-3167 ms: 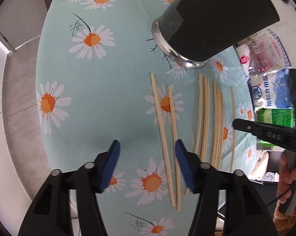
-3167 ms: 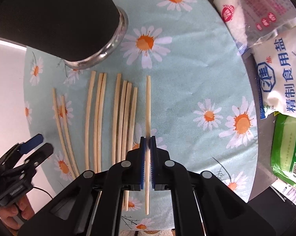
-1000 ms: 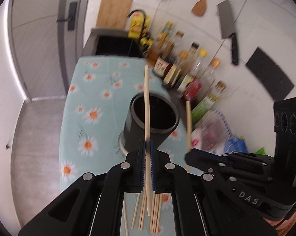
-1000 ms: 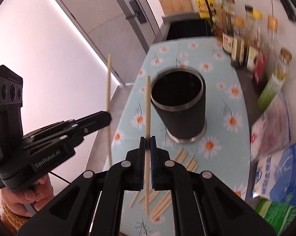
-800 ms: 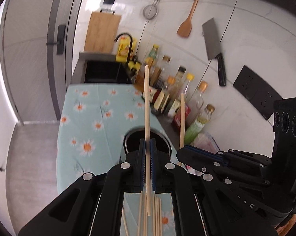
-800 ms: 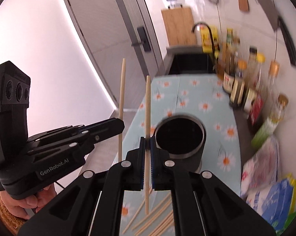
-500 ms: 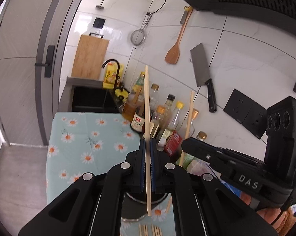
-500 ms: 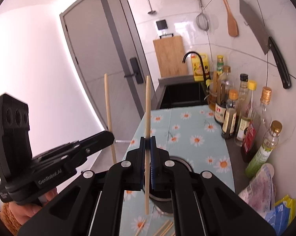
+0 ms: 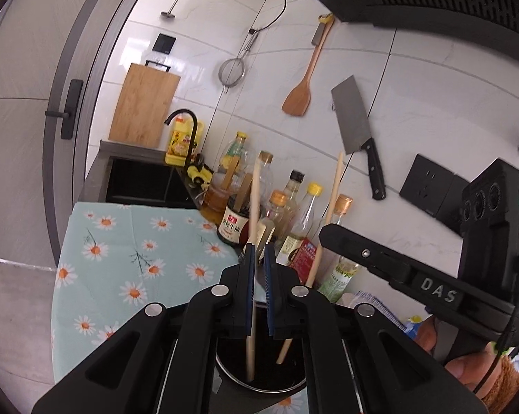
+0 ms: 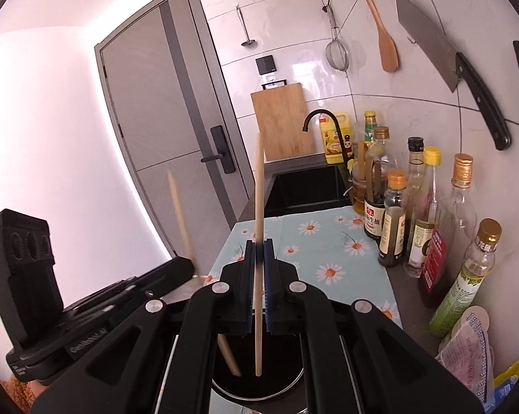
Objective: Organize utensils
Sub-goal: 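Open the right gripper to drop the chopstick into the holder, then lower the right gripper onto another chopstick and close on it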
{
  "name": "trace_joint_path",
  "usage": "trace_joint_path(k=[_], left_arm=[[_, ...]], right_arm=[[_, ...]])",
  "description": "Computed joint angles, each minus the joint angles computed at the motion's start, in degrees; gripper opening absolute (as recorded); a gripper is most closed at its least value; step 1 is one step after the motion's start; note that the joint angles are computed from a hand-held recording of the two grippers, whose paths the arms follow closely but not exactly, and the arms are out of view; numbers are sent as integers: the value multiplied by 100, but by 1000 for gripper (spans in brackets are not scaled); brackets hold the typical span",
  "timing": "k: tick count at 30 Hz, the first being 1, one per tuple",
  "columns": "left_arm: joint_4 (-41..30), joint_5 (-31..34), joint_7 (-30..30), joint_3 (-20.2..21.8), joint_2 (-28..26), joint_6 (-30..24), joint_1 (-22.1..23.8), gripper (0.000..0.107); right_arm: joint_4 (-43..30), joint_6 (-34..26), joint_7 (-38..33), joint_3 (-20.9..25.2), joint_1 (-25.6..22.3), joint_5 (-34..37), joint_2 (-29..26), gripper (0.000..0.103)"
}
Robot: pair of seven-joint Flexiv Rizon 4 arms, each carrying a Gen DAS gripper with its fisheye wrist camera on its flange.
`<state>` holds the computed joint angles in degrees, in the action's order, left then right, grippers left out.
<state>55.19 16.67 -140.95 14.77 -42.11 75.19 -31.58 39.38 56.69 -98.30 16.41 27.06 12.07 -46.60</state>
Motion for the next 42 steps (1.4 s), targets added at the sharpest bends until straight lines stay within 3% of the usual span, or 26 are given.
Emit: trace_joint_path(k=[1, 3, 4, 5, 6, 15, 23, 28, 30, 32, 36, 38, 40, 42], left_arm=[[-10, -34, 72, -69, -24, -47, 35, 6], [58, -2, 16, -23, -9, 5, 0, 8], [110, 8, -19, -2, 14, 22, -15, 17], [179, 18, -83, 27, 47, 69, -31, 25], [229, 32, -143, 63, 70, 110, -48, 26], [463, 395, -587, 379, 359, 55, -291, 27], [837, 755, -583, 128, 880, -307, -413, 36], [1132, 1019, -556, -180, 1365, -1006, -502, 36], [1354, 839, -328, -552, 1538, -1214, -325, 36], [1411, 659, -118, -814, 1618, -1750, -234, 36], [1631, -105, 312, -1412, 1648, -2437, 104, 36], [1530, -291, 423, -1513, 1559, -2916, 117, 36], [1640, -580, 557, -1677, 1496, -2927, 209, 36], [1525, -755, 592, -1716, 1349, -3351, 193, 36]], right_arm=[[37, 42, 70, -64, 17, -31, 1, 23], [48, 25, 53, -4, -28, 7, -4, 31], [49, 8, 100, -19, -36, 7, -8, 33], [59, 22, 138, -31, -41, 8, -5, 33], [46, 7, 146, -14, -53, 20, -9, 33], [398, 166, 86, 134, -201, 230, 309, 33], [1033, -324, 256, 207, -422, 433, 964, 33], [1502, -873, 402, 145, -547, 470, 1434, 33], [1696, -1124, 497, 111, -592, 493, 1601, 33], [1911, -1452, 569, 94, -647, 530, 1766, 33], [2102, -2239, 869, -14, -644, 477, 1882, 33], [2196, -2536, 980, -45, -647, 494, 1896, 33], [2314, -2738, 1098, -109, -620, 439, 1901, 33], [2385, -2906, 1184, -113, -656, 501, 1892, 33]])
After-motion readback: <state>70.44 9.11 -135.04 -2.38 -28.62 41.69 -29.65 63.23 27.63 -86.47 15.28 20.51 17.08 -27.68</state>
